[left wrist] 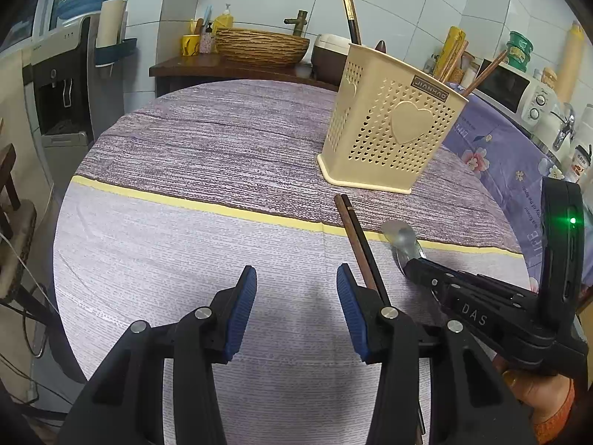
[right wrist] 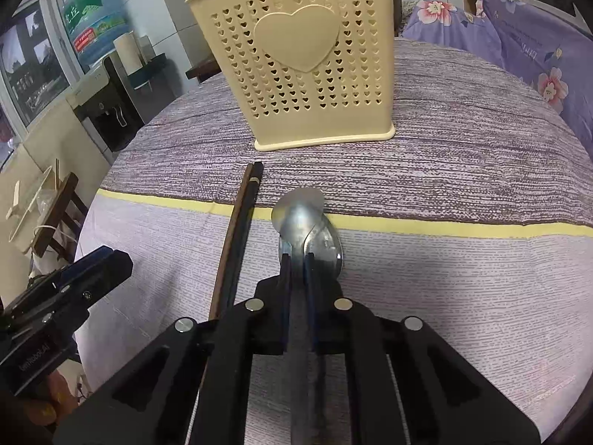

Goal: Organize utensils

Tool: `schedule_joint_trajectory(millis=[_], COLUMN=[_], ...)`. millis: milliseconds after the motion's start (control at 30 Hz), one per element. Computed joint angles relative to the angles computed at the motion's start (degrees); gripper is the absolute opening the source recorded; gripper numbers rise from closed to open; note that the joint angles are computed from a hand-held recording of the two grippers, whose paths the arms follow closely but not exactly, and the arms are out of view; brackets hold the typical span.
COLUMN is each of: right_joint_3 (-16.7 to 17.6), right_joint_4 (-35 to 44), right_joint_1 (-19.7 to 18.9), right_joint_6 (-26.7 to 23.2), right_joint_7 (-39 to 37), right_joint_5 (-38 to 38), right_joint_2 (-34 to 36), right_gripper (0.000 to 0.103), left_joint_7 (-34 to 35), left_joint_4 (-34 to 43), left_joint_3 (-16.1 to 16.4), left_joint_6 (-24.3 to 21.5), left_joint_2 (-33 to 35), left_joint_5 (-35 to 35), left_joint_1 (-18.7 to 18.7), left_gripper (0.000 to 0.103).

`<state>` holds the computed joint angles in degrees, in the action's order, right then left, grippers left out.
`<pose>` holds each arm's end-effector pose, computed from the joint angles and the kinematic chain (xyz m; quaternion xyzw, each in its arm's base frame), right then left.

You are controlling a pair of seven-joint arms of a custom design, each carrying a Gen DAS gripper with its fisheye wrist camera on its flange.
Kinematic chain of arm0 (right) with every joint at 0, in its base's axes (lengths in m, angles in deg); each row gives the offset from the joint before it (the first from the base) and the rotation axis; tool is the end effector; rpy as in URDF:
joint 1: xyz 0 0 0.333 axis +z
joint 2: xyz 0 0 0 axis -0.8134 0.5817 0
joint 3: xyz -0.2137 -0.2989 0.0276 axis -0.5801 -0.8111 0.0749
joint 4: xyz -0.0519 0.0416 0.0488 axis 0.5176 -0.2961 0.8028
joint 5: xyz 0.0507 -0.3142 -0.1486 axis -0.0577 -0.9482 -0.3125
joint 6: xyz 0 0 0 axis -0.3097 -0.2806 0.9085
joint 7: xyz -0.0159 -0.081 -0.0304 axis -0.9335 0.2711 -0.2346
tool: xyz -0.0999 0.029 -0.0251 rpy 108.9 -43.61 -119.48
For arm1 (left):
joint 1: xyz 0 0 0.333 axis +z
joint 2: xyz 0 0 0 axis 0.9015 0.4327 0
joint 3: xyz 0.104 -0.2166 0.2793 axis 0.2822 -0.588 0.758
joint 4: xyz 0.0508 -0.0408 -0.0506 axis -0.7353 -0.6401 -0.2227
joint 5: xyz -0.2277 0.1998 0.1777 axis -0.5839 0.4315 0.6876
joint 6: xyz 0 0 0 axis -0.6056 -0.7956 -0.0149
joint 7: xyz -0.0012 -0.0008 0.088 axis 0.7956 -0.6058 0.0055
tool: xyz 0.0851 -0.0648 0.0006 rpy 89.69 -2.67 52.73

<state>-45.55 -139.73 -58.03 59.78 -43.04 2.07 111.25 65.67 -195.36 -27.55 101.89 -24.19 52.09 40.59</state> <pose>0.6687 0.0347 0.4154 -0.8186 0.4500 -0.0359 0.3550 0.5237 -0.3239 0.4397 -0.7896 0.4681 -0.2900 0.2707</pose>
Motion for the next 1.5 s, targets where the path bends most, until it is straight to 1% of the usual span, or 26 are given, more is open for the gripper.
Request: schedule_joint_trajectory(millis=[167,200,233,267,333,400,467,500,533,567,667,767,867,900,967,1033,1133,1200,1300,1400,1433,1500], right_joint_3=[0.6,0.6,0.4,0.3,-0.1,-1.4,-1.5,-1.6,-2.0,-2.4,-0.7,0.4,0.0,0.1,0.0,0.1,0.5,0.4,0.5,0.5,0.3,0.0], right_joint_4=[-0.3,-0.6,-1.2,-2.2,-2.6,-1.5,-0.8,-0.3,0.2,0.9,2.1,2.1,2.8,3.1,3.6,3.9,3.7,3.7,3.3,2.3,2.3,2.1], right_joint_1=[-2.3,-2.4,-2.4,-2.2,-1.6,-1.0,-0.6,-0.6,-0.8,-1.3,-4.1,-5.1,-5.2,-5.6,-5.8,-6.3,-7.0,-7.2,-7.5,-7.5,-7.4,-7.2], right_joint_6=[-2.6,-2.2,-0.7,3.3,9.0,11.9,17.8,19.2,18.8,17.0,11.9,10.8,8.5,7.7,6.8,6.1,6.0,5.0,4.1,4.0,3.8,3.8], right_joint_7=[-3.4,-4.9,-7.2,-11.1,-15.9,-16.0,-17.0,-16.1,-14.2,-11.8,-9.4,-8.2,-5.3,-4.9,-3.9,-3.4,-4.0,-3.8,-4.7,-6.0,-6.2,-6.9], right_joint_5=[5.0,6.2,7.6,9.9,12.7,11.2,10.0,8.4,6.1,4.0,1.8,0.9,-1.6,-1.8,-2.5,-2.7,-1.8,-1.5,-0.7,0.7,1.0,1.4], right_joint_2=[-1.5,-2.2,-2.9,-3.7,-4.0,-2.9,-1.2,-0.3,0.5,1.2,2.2,2.7,2.9,3.0,3.2,3.2,2.9,2.7,2.3,1.5,1.4,1.1], right_gripper=[0.008,0.008,0.008,0.008,0.008,0.008,0.008,0.008,0.008,0.008,0.008,0.008,0.010,0.012,0.019,0.033,0.033,0.033,0.033,0.037,0.041,0.044], left_joint_7=[-0.1,0.0,0.1,0.2,0.1,-0.2,-0.3,-0.3,0.0,0.4,2.0,4.0,5.2,5.7,6.6,8.9,13.0,16.1,18.7,20.1,20.6,20.5], left_joint_4=[0.1,0.2,0.2,0.2,0.3,0.3,0.5,0.6,0.8,1.2,2.3,3.2,3.6,3.8,4.2,5.0,7.0,8.8,10.3,12.2,12.3,11.8], left_joint_3=[0.0,0.0,0.0,0.0,0.0,0.0,0.1,0.1,0.1,0.1,0.1,0.3,0.5,0.6,0.7,0.6,0.7,0.8,1.3,2.3,2.3,2.6], left_joint_6=[0.2,0.2,0.3,0.3,0.4,0.5,0.8,0.9,0.9,0.9,1.1,0.9,0.9,0.9,1.2,1.6,0.7,-1.4,-2.5,-6.0,-6.3,-6.1], left_joint_2=[0.1,0.1,0.1,0.1,0.2,0.3,0.5,0.6,0.8,1.0,1.8,2.5,2.9,3.0,3.4,4.2,5.7,7.0,8.4,9.4,9.4,9.1], left_joint_5=[0.2,0.2,0.1,0.1,0.1,0.2,0.2,0.2,0.1,-0.2,-1.2,-2.3,-3.3,-3.8,-4.7,-6.3,-8.8,-10.9,-13.4,-13.6,-14.0,-13.9], left_joint_1=[0.0,0.0,-0.1,-0.1,-0.2,-0.2,-0.2,-0.3,-0.3,-0.4,-0.7,-1.2,-1.7,-1.7,-1.8,-1.9,-2.8,-3.7,-4.5,-6.5,-6.6,-6.8], left_gripper=[0.045,0.045,0.045,0.045,0.045,0.045,0.045,0.045,0.045,0.045,0.045,0.045,0.045,0.045,0.045,0.045,0.045,0.045,0.045,0.048,0.047,0.047])
